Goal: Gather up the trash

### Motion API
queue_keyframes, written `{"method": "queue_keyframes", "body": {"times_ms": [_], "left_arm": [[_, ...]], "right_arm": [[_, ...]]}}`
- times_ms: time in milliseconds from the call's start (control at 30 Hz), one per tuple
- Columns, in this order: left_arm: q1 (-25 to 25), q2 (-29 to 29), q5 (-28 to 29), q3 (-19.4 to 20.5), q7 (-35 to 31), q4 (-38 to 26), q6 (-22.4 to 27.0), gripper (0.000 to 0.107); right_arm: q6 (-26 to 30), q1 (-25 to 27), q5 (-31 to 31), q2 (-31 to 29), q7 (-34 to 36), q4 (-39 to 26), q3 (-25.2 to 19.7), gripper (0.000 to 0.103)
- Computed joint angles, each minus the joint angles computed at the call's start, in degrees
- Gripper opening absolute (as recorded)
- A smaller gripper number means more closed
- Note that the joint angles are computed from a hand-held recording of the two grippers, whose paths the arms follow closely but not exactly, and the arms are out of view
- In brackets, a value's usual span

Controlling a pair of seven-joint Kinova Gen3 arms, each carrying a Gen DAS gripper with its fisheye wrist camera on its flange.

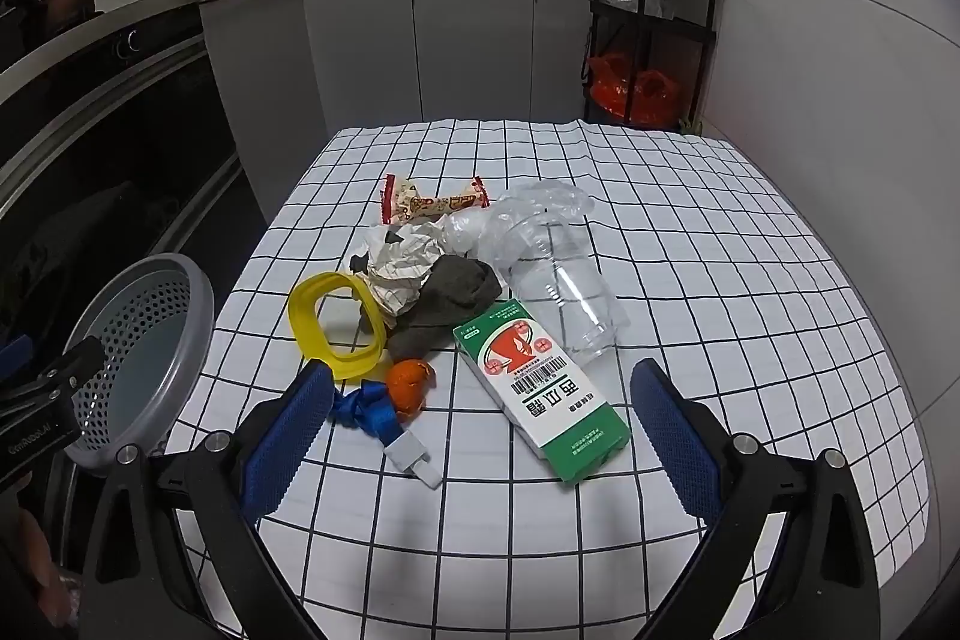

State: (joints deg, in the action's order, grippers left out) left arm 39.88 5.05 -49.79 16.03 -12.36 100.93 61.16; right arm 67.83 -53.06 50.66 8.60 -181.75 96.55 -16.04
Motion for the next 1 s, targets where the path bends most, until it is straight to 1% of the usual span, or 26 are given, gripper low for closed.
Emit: {"method": "queue_keyframes", "body": {"times_ms": [267,333,600,1000], "left_arm": [[-0.1,0.0,-0.1,0.0,0.0,0.1,-0.1,0.096],[0.1,-0.2,0.1,0.2,-0.1,-0.3,0.7,0.097],[-0.8,-0.1,0.5,-0.2,-1.4,-0.6,-0.2,0.097],[-0.3,-0.2,-0.3,0.2,-0.4,-0.1,0.5,0.097]], "right_arm": [[-0.2,0.0,0.1,-0.1,-0.3,0.0,0.0,0.095],[-0.3,0.1,0.1,-0.1,-0.2,0.0,0.0,0.095],[0.0,0.0,0.2,-0.3,-0.6,0.0,0.0,0.095],[-0.2,0.1,0.3,-0.3,-0.7,0.1,-0.1,0.095]]}}
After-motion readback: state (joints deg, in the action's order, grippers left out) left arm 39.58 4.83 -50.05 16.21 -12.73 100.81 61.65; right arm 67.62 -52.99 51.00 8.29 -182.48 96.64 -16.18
